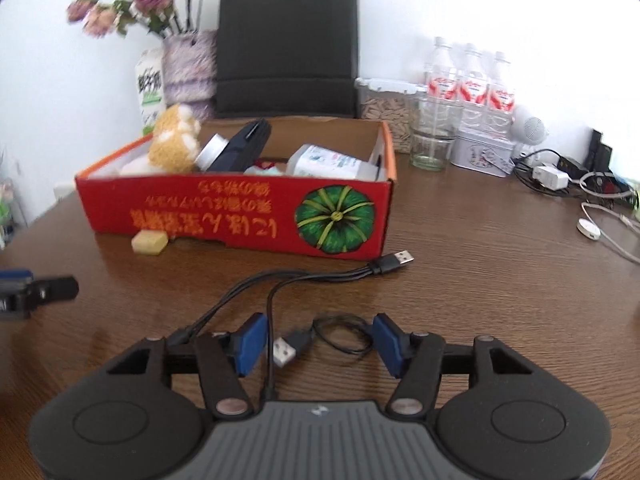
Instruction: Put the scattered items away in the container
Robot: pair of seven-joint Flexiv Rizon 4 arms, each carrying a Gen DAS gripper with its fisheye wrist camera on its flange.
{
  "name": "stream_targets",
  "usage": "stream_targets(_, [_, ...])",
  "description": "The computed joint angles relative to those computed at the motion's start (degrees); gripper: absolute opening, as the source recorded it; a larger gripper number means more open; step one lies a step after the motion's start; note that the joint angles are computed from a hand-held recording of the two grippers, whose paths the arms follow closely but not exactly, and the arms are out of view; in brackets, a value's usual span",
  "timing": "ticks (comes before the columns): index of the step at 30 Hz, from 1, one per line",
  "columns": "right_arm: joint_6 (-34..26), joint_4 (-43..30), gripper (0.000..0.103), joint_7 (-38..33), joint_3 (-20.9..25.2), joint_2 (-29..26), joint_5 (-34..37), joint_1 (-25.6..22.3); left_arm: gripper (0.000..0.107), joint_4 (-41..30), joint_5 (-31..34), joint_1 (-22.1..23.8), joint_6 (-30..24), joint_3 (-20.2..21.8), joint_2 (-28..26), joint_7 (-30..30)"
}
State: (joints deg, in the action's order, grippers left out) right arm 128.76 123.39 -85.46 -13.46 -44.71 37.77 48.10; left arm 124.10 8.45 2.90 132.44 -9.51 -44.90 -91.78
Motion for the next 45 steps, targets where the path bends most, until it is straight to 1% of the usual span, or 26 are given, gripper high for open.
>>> stream_targets(2, [2.0,0.2,0.058,0.9,1.3,0.2,-0.3,-1.7,0.102,0.0,0.0,0.0,0.0,0.0,0.0,0.0])
stream_targets(3, [1.6,0.1,0.058,0.5,0.9,0.3,0.2,-1.5,0.102,0.0,0.0,-0.1,0.0,0.1,0.0,0.0])
stream_targets(5, [-1.6,-0.3,0.058,-0.8,-1.1,0.3,1.1,-0.3,0.102,0.0,0.0,-0.1,0.0,0.1,0.0,0.0])
stream_targets(7, [-4.1,-0.4,0.058,-0.5,-1.6,0.1,-0.1,-0.2,0.102,0.0,-0.1,-0.2,0.1,0.2,0.0,0.0])
stream_targets(8, [-2.6,-0.1,0.060,0.3,-0.8,-0.3,-1.0,-0.8,0.102,0.0,-0.2,-0.3,0.2,0.2,0.0,0.1])
stream_targets(10, [-3.3,0.5,0.061,0.3,-0.4,0.1,-2.9,-1.2,0.102,0.0,-0.2,-0.3,0.3,0.3,-0.1,0.0])
stream_targets(12, [-2.9,0.5,0.061,0.0,-2.1,-1.0,-2.3,0.8,0.102,0.0,-0.2,-0.3,0.3,0.2,-0.1,0.0])
stream_targets(13, [-2.2,0.6,0.055,0.3,-1.5,-1.0,-3.2,0.2,0.102,0.0,-0.1,-0.2,0.3,0.2,0.0,0.0])
stream_targets(14, [-1.5,0.8,0.045,0.6,-0.7,-0.9,-4.0,-0.7,0.102,0.0,-0.1,-0.2,0.2,0.2,0.0,0.0])
stream_targets(15, [-1.4,0.8,0.040,0.6,-0.7,-0.9,-4.1,-0.7,0.102,0.0,-0.1,-0.2,0.1,0.2,0.0,0.0])
stream_targets(16, [-1.2,0.8,0.029,0.7,-0.4,-0.9,-4.4,-1.1,0.102,0.1,-0.1,-0.1,0.1,0.2,0.0,0.0])
stream_targets(17, [-0.7,0.9,0.021,0.9,0.4,-0.8,-5.1,-1.8,0.102,0.1,-0.1,-0.1,0.1,0.2,0.0,-0.1])
stream_targets(20, [-0.5,0.6,0.015,0.7,0.6,-1.0,-5.4,-2.0,0.102,0.1,-0.1,0.0,0.0,0.2,0.0,-0.2])
stream_targets(28, [2.2,1.1,0.014,0.4,3.0,-0.9,-6.1,-4.0,0.102,0.3,-0.4,0.2,-0.6,0.0,0.2,-0.6])
stream_targets(31, [0.4,0.8,0.015,0.1,2.1,-0.5,-4.6,-3.3,0.102,0.3,-0.3,0.3,-1.0,-0.1,0.2,-0.7])
stream_targets(32, [0.7,0.6,0.016,0.4,1.8,-0.7,-4.0,-3.1,0.102,0.3,-0.4,0.2,-1.1,-0.1,0.2,-0.7])
stream_targets(33, [0.7,0.5,0.019,0.4,1.8,-0.5,-3.9,-3.3,0.102,0.2,-0.4,0.2,-1.2,-0.1,0.2,-0.7])
stream_targets(34, [0.5,0.3,0.031,0.4,1.8,-0.4,-4.1,-3.6,0.102,0.2,-0.4,0.2,-1.2,-0.1,0.2,-0.7])
stream_targets(35, [-0.1,0.0,0.048,0.3,1.3,-0.4,-4.0,-3.4,0.102,0.2,-0.3,0.4,-1.2,-0.2,0.2,-0.8])
stream_targets(36, [-0.9,-0.4,0.054,-0.1,0.5,-0.4,-3.9,-2.9,0.102,0.2,-0.3,0.4,-1.3,-0.2,0.2,-0.8])
stream_targets(37, [-2.0,-0.8,0.058,-0.6,-0.7,-0.6,-3.6,-2.1,0.102,0.2,-0.3,0.3,-1.4,-0.2,0.3,-0.8])
stream_targets(39, [-4.9,-2.0,0.056,-1.0,-3.1,-1.2,-3.6,-0.5,0.102,0.2,-0.3,0.3,-1.3,-0.2,0.3,-0.8])
stream_targets(40, [-6.5,-2.5,0.053,-0.8,-4.1,-1.5,-3.9,0.1,0.102,0.2,-0.4,0.3,-1.3,-0.1,0.3,-0.9])
stream_targets(42, [-5.5,-3.0,0.041,0.6,-3.9,-2.4,-4.9,-0.4,0.102,0.3,-0.5,0.3,-1.3,-0.2,0.2,-1.1])
stream_targets(43, [-5.5,-2.8,0.029,0.8,-4.4,-2.4,-5.1,0.0,0.102,0.3,-0.5,0.4,-1.4,-0.2,0.2,-1.1])
stream_targets(45, [-4.5,-2.1,0.027,1.1,-4.3,-2.6,-5.8,0.2,0.102,0.2,-0.4,0.5,-1.6,-0.3,0.2,-1.1])
